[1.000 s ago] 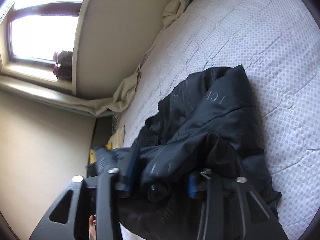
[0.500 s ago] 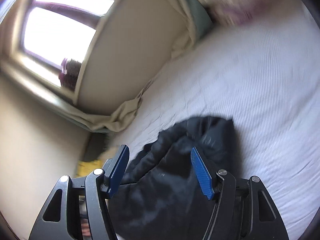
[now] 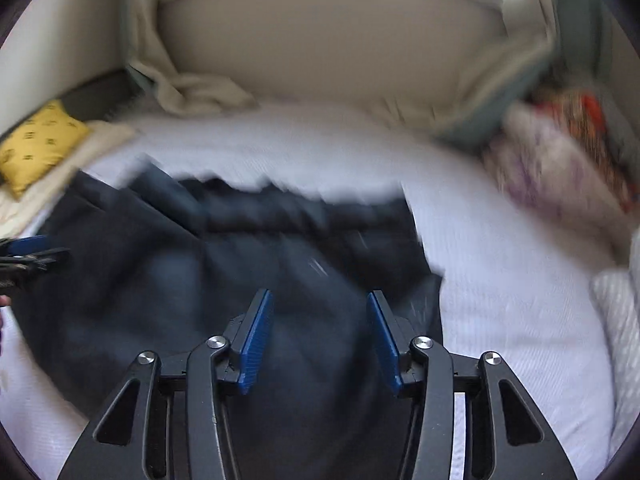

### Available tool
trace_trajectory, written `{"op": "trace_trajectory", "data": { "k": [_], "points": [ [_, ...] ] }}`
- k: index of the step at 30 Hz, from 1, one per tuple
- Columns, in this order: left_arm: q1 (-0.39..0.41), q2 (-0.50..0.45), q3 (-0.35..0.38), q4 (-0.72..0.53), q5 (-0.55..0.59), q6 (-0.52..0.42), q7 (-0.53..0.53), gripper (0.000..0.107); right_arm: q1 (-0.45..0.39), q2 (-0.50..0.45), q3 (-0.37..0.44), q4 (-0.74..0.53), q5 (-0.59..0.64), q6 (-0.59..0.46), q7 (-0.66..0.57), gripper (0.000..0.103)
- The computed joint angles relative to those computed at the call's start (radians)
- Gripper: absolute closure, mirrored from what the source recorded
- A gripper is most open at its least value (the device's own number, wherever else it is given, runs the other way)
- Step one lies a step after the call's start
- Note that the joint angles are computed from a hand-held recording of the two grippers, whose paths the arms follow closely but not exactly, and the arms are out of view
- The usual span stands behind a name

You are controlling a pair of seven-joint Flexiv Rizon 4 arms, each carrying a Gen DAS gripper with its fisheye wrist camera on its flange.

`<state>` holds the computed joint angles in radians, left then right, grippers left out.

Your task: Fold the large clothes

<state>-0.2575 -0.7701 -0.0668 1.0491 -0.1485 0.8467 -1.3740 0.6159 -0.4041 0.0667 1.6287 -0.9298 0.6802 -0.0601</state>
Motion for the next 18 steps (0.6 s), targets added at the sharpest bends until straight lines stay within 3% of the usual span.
{"op": "trace_trajectory", "data": {
  "k": [5, 13, 18],
  "points": [
    [0.017, -0.045, 0.000, -0.056, -0.009, -0.079, -0.002, 0.014, -0.041, -0.025, 0.015, 0.025, 0.126, 0.045, -0.011, 0.062],
    [0.049, -0.044, -0.032, -0.006, -0.059, -0.046, 0.044, 0.014, -0.056, -0.025, -0.018, 0.105, 0.101, 0.195, 0.072, 0.063],
    [0.049, -0.064, -0.034, -0.006, -0.069, -0.024, 0.063, 0.013, -0.019, -0.050, -0.038, 0.092, 0.022, 0.124, 0.082, 0.063]
  ]
}}
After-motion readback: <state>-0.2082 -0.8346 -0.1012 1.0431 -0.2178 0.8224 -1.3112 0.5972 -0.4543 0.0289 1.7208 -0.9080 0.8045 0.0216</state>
